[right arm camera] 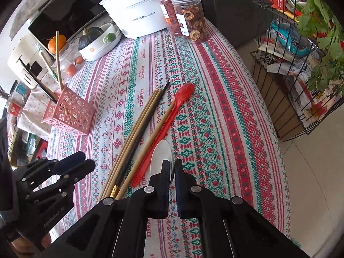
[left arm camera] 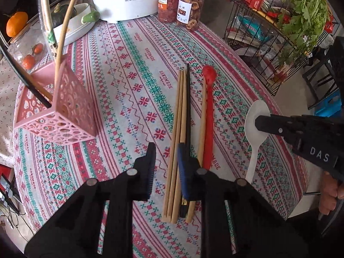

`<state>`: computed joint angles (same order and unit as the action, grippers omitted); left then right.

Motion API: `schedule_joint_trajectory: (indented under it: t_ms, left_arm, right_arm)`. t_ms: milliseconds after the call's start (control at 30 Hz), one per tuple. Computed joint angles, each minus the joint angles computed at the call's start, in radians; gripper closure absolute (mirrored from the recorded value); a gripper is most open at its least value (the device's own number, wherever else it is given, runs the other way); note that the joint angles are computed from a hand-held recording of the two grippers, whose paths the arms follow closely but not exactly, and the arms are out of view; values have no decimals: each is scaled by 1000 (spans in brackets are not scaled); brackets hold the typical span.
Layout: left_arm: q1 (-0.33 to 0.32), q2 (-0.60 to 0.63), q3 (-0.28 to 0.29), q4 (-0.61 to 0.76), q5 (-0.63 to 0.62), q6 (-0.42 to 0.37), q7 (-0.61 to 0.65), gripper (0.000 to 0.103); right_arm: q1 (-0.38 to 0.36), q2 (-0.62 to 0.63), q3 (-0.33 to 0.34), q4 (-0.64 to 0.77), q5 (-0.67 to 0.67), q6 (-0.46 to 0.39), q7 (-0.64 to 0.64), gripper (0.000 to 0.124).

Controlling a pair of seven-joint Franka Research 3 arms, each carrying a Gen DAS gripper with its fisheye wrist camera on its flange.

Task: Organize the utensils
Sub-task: 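Return the left tool to the bundle while the right tool reaches the white spoon, then grasp a wooden chopstick with the left tool while the right tool grips the white spoon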

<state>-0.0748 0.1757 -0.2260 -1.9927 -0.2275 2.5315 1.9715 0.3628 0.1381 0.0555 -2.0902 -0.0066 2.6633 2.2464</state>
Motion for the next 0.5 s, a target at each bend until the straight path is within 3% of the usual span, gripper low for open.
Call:
schedule_joint_trajectory:
  t_ms: [233,500]
  left_arm:
    - [-22,177,-9,200,79,-60,-132,89]
    - [-41,248,-15,279,174,-86,-218,89]
  right_arm:
    - [-27,-8,-1,-20,66,13,-52,119]
    - [-36,-6,2,-22,113,37,-94,119]
